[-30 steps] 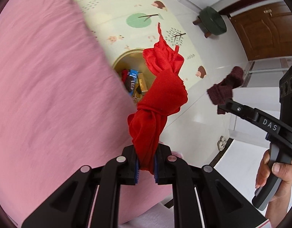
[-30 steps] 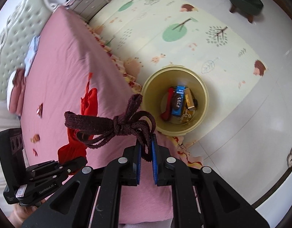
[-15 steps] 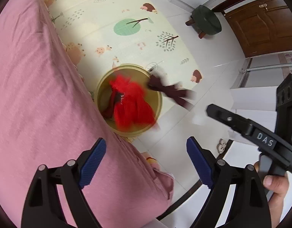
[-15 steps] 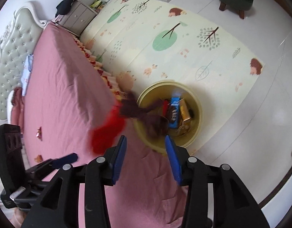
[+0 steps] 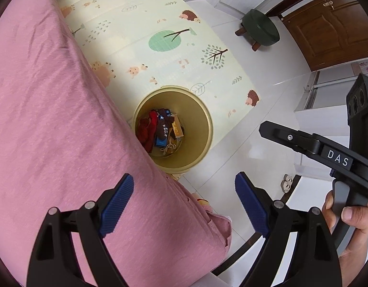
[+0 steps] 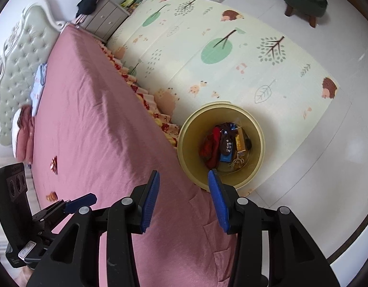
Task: Collect trash
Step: 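Move both open grippers back toward the brown socks and snack bag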
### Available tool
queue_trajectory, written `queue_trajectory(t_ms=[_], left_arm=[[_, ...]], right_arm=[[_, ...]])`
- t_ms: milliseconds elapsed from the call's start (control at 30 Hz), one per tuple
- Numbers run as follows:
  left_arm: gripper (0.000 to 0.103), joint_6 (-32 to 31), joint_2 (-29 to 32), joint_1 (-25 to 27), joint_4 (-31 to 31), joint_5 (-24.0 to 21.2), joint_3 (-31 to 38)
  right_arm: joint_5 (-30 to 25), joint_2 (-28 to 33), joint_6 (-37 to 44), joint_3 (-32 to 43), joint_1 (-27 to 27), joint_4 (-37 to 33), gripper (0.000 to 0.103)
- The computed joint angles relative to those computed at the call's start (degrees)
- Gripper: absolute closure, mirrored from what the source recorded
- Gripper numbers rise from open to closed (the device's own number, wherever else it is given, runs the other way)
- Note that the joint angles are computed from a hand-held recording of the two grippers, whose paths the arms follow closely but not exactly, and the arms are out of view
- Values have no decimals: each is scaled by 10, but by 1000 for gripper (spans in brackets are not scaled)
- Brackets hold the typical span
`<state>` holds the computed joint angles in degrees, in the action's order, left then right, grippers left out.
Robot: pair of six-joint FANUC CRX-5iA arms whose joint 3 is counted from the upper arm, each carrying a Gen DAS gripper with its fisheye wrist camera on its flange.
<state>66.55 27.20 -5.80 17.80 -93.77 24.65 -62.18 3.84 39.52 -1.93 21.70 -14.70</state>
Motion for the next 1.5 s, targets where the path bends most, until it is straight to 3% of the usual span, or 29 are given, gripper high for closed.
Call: queue_trajectory(t_ms=[233,433,867,1200,1400,1500], left_arm=[[17,-24,-52,39,-2,20,-54],[17,-43,-97,102,-2,32,-106],[17,-76,-144,306,-17,31,-154],[17,-116,-124,441,-24,38,-124],[17,-141,-88,490,-16,33,-84],[17,-147,-63,508,-13,28,-54]], right_arm=[[-7,11,-14,25,47,26,60],[-24,44,-12,73,99,35,60],[-66,183,20,267,213,27,60],[-124,327,16,486,284,42,60],[-182,429,-10,647,313,58,60],[-256,521,-22,812,324,63,60]])
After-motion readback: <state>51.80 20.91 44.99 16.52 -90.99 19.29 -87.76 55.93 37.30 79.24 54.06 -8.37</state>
